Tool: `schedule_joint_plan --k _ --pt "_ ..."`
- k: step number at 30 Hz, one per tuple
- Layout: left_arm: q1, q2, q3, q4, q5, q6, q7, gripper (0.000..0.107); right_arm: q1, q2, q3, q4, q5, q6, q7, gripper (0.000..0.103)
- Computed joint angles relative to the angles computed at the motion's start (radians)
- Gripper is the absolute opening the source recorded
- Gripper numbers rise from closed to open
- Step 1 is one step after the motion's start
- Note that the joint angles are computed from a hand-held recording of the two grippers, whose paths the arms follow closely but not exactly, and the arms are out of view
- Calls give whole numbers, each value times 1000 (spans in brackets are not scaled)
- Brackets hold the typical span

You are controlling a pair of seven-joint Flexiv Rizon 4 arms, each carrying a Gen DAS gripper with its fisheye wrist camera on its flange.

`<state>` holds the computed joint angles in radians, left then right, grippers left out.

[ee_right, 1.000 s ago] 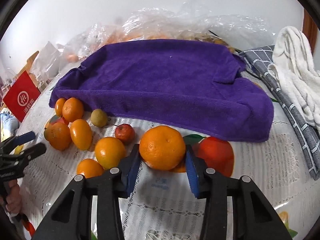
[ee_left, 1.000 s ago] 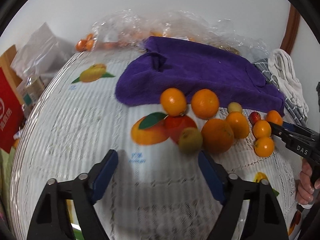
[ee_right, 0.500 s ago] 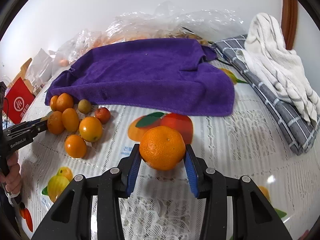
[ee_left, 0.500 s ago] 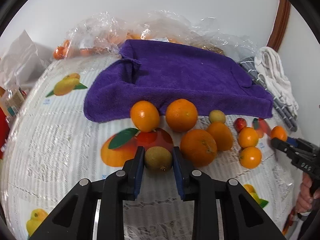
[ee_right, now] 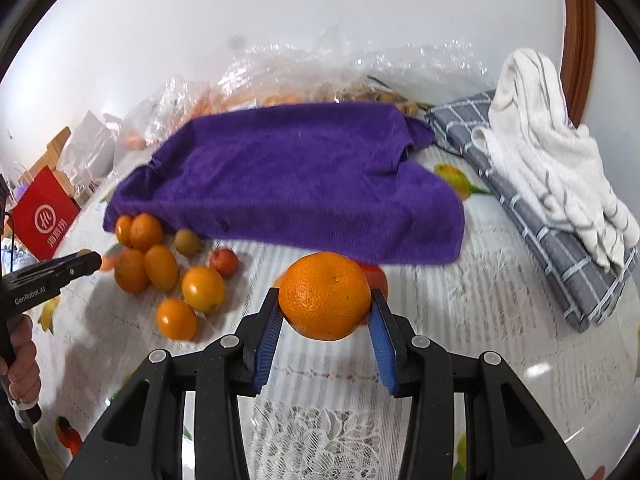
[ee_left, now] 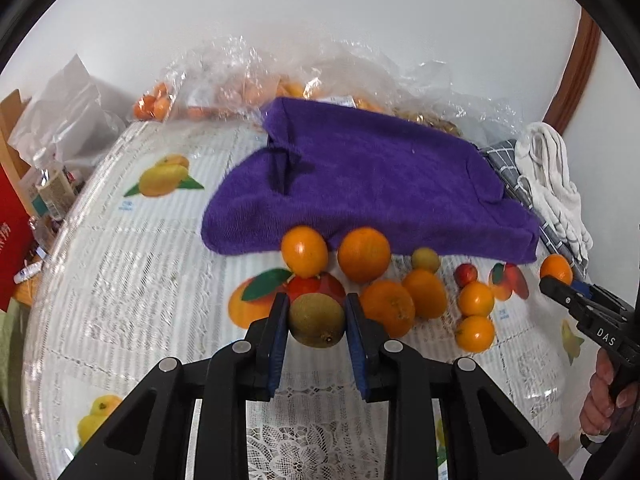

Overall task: Organize fruits
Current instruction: 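Carry both held fruits up and over the purple towel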

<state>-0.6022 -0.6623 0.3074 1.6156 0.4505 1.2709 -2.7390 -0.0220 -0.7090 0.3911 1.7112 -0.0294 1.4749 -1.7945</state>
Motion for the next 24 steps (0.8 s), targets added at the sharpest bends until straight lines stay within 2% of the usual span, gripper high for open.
schedule_joint_plan --k 6,10,24 --pt "6 27 -4 -26 11 -9 19 26 7 19 -1 -21 2 -1 4 42" --pt "0 34 -1 -69 33 -48 20 26 0 25 11 -45 14 -11 2 42" --pt "45 41 -40 -171 87 -121 24 26 27 24 -19 -131 33 -25 24 42"
